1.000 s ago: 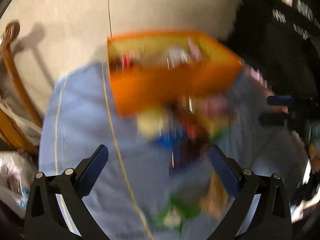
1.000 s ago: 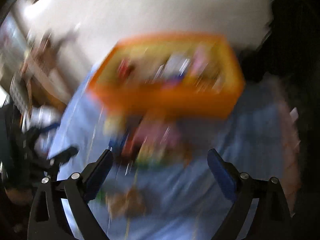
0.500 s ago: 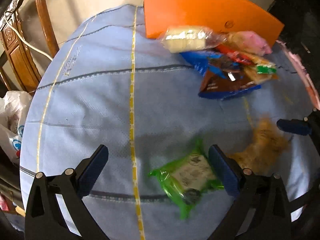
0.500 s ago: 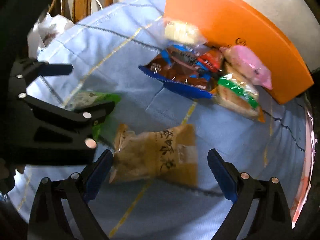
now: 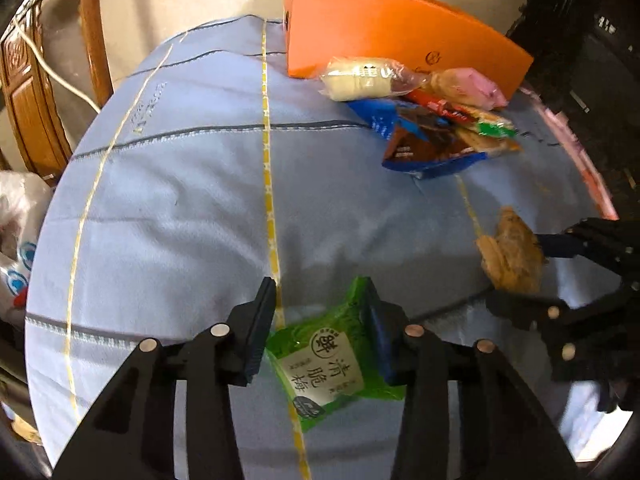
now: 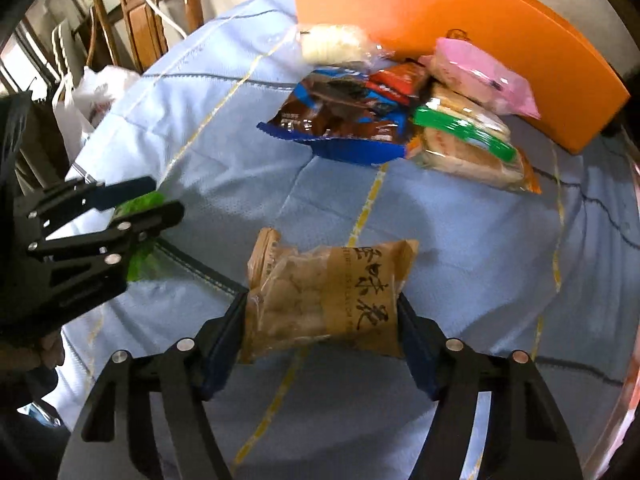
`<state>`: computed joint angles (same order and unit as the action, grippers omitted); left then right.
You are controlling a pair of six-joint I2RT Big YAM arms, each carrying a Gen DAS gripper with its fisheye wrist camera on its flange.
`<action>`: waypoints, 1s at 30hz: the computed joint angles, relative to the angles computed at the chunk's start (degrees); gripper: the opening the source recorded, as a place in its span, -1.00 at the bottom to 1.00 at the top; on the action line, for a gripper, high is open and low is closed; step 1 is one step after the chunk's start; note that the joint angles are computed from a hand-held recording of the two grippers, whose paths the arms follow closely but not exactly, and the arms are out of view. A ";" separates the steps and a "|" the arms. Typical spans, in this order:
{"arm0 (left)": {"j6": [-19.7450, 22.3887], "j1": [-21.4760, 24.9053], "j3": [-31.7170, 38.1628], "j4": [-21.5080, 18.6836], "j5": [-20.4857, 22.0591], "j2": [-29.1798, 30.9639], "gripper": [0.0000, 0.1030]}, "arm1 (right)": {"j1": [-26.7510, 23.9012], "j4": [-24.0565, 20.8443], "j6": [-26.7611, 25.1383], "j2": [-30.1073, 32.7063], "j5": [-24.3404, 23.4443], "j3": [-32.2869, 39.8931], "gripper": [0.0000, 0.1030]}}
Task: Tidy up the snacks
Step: 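Grasp green snack pack with left tool while right tool grasps brown printed bag, then carry green pack and brown bag over the orange box and open both tools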
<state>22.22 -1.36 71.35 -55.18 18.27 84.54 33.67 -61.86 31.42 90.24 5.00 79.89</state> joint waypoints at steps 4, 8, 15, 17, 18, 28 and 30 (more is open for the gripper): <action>-0.04 1.25 0.35 -1.75 3.29 -0.98 -0.20 | -0.45 2.39 1.68 -3.64 -0.41 -2.97 0.38; -0.55 1.87 1.16 -3.39 6.03 -2.00 -0.20 | -0.24 3.14 2.78 -6.67 -0.13 -4.81 0.38; -1.06 0.96 3.15 -5.30 9.39 -3.76 -0.20 | -0.08 3.26 3.78 -9.38 2.27 -4.26 0.38; -0.97 0.64 3.86 -5.50 10.16 -4.09 -0.20 | -0.27 2.72 4.14 -10.97 3.24 -3.94 0.38; -1.01 0.43 4.23 -5.45 10.43 -4.18 -0.20 | -0.33 2.74 4.22 -11.12 3.50 -3.69 0.39; -6.11 -2.60 15.30 -4.98 12.38 -0.79 -0.20 | -4.32 -0.15 2.59 -12.85 9.25 4.47 0.39; -7.76 -3.62 19.53 -4.74 12.31 1.29 -0.20 | -6.15 -0.40 1.50 -12.80 9.84 6.57 0.39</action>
<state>14.47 -4.97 90.88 -59.91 30.58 85.83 27.52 -62.25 32.93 77.44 14.84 86.47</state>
